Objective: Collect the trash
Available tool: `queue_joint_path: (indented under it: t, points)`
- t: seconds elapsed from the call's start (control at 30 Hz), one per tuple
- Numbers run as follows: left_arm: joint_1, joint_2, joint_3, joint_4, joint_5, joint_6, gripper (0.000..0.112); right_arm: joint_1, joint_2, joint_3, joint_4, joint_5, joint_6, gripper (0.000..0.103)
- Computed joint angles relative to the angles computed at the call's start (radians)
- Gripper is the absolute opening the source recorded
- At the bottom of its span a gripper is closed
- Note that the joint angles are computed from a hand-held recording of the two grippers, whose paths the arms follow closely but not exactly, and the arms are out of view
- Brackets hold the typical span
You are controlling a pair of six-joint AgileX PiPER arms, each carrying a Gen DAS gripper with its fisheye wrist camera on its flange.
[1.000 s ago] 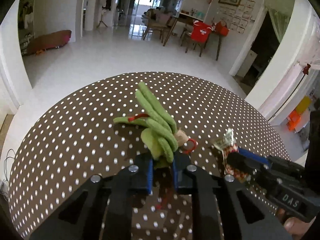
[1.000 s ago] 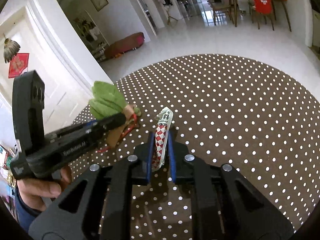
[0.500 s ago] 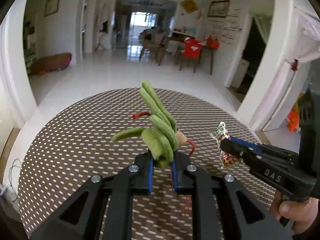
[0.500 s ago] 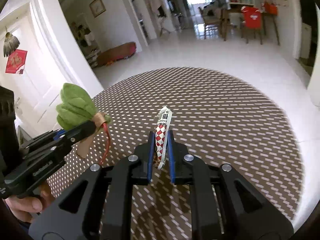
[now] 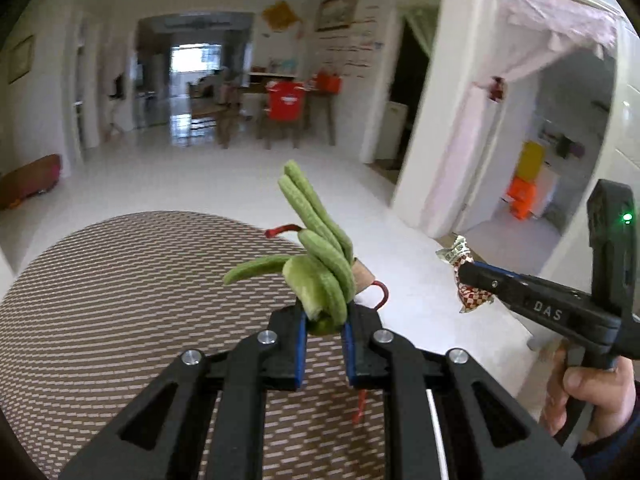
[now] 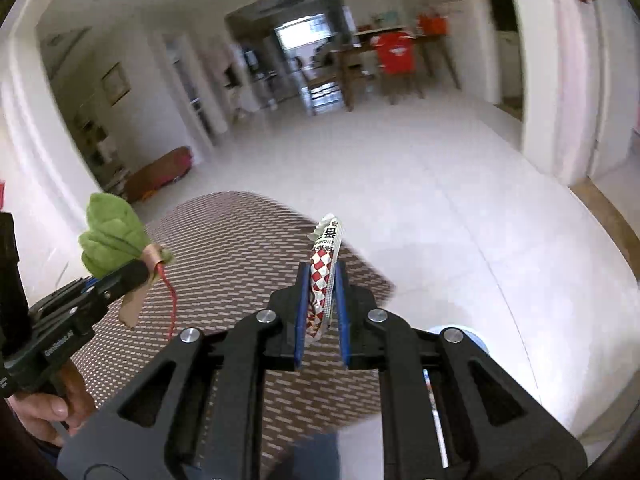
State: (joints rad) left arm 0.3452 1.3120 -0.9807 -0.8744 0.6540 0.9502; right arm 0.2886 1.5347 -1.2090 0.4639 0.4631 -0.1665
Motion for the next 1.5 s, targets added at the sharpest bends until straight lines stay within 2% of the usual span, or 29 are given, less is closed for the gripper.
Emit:
queue_joint_path:
  t: [0.13, 0.23, 0.3, 0.4, 0.47, 0.53, 0.77, 0.93, 1.0, 1.03, 1.07, 1.1, 1.13, 1.23, 1.37, 1.5]
  points:
    - [-0.177, 0.033, -0.005, 0.066, -0.067, -0.11, 0.014, -0.173, -0.032, 0.087, 0.161, 0.03, -0.203, 0.013]
    - [-0.288, 0.102, -0.041, 0.142, -0.106, -0.208, 0.014, -0.278, -0.021, 0.124, 0.276, 0.055, -0.336, 0.013]
    - [-0.331, 0.152, -0.076, 0.18, -0.115, -0.248, 0.014, -0.328, 0.001, 0.121, 0.297, 0.072, -0.369, 0.013]
    - [-0.381, 0.246, -0.155, 0.243, -0.112, -0.307, 0.014, -0.327, 0.037, 0.108, 0.293, 0.068, -0.347, 0.013]
    - [-0.409, 0.314, -0.215, 0.286, -0.092, -0.352, 0.014, -0.319, 0.076, 0.067, 0.263, 0.077, -0.295, 0.013]
    - [-0.424, 0.377, -0.267, 0.289, -0.059, -0.366, 0.014, -0.336, 0.118, 0.05, 0.272, 0.086, -0.305, 0.013]
    - [-0.485, 0.604, -0.464, 0.436, 0.021, -0.527, 0.016, -0.363, 0.256, -0.027, 0.273, 0.112, -0.295, 0.013]
    - [-0.491, 0.764, -0.653, 0.466, 0.13, -0.565, 0.019, -0.371, 0.347, -0.092, 0.259, 0.153, -0.267, 0.014]
    - [-0.505, 0.83, -0.749, 0.51, 0.182, -0.616, 0.029, -0.381, 0.377, -0.113, 0.272, 0.168, -0.27, 0.016]
    - [-0.517, 0.866, -0.81, 0.532, 0.211, -0.649, 0.046, -0.39, 0.388, -0.121, 0.285, 0.174, -0.263, 0.021]
    - [-0.525, 0.894, -0.86, 0.538, 0.231, -0.662, 0.066, -0.391, 0.389, -0.119, 0.286, 0.168, -0.237, 0.047]
    - [-0.525, 0.907, -0.89, 0.55, 0.238, -0.673, 0.074, -0.402, 0.392, -0.118, 0.294, 0.159, -0.233, 0.068]
    - [-0.53, 0.91, -0.898, 0.569, 0.23, -0.69, 0.08, -0.409, 0.392, -0.114, 0.305, 0.153, -0.239, 0.068]
    - [-0.54, 0.932, -0.94, 0.593, 0.238, -0.72, 0.085, -0.416, 0.384, -0.11, 0.296, 0.16, -0.228, 0.069]
    - [-0.537, 0.895, -0.894, 0.613, 0.2, -0.756, 0.087, -0.417, 0.369, -0.112, 0.265, 0.147, -0.177, 0.093]
    - [-0.537, 0.817, -0.812, 0.641, 0.159, -0.779, 0.09, -0.39, 0.341, -0.106, 0.149, 0.119, -0.059, 0.097]
